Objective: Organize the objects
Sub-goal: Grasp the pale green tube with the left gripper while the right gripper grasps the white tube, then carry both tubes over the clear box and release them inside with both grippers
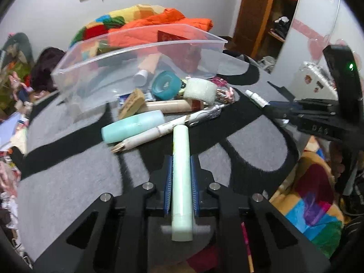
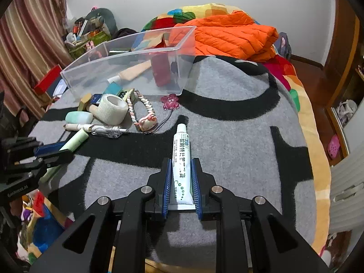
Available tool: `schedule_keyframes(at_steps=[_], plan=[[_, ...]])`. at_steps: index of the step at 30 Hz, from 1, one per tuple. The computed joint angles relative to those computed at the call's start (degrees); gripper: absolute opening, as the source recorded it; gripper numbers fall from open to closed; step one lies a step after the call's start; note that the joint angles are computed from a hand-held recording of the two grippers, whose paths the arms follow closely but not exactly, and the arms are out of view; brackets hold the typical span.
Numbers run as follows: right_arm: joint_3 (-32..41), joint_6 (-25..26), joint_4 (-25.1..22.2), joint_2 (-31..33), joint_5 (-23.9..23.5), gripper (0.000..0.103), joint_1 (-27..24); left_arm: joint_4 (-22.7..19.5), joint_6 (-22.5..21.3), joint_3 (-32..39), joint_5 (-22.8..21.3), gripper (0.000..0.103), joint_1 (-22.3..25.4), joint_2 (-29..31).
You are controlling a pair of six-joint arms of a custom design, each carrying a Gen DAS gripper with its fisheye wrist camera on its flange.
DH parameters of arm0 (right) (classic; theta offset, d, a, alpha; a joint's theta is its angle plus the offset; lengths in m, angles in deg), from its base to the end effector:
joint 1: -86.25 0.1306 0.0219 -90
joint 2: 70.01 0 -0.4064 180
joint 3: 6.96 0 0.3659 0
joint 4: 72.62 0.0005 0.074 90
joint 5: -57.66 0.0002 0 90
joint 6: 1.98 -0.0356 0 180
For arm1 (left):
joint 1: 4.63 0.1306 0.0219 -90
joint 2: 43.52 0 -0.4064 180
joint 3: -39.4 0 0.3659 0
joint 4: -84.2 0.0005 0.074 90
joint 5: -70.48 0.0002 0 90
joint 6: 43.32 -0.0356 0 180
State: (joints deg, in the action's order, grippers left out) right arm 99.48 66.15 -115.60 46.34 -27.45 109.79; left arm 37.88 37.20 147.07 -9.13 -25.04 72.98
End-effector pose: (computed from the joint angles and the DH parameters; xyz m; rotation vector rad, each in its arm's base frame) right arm 0.5777 0.2478 0.3444 -0.0006 2.5034 0.2257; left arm 0.5852 -0.2251 0.3486 0.7241 2.4322 -0.3054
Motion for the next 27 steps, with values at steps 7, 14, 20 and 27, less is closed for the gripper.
schedule_keyframes(at_steps=[7,14,20,27], plan=[[-1.2,-0.9,4.0,-2.6,0.5,0.016,0.5,4.6,4.0,-2.3,-0.1,0.015,0.6,-2.9],[3.4,0.2,6.6,-2.0,1.0,0.016,0.7,6.8,7.7,0.8,1.7,0.015,1.3,-2.6],[10.4,2.3,6.0,1.4,1.2,0.016,0.4,6.7,10.3,6.1,2.2,0.015,2.0,-0.1],[22.0,3.0,2.7,8.1,-0.8,0.016,-0.5,4.7,11.7,15.7,2.4,0.015,3.5,4.5]])
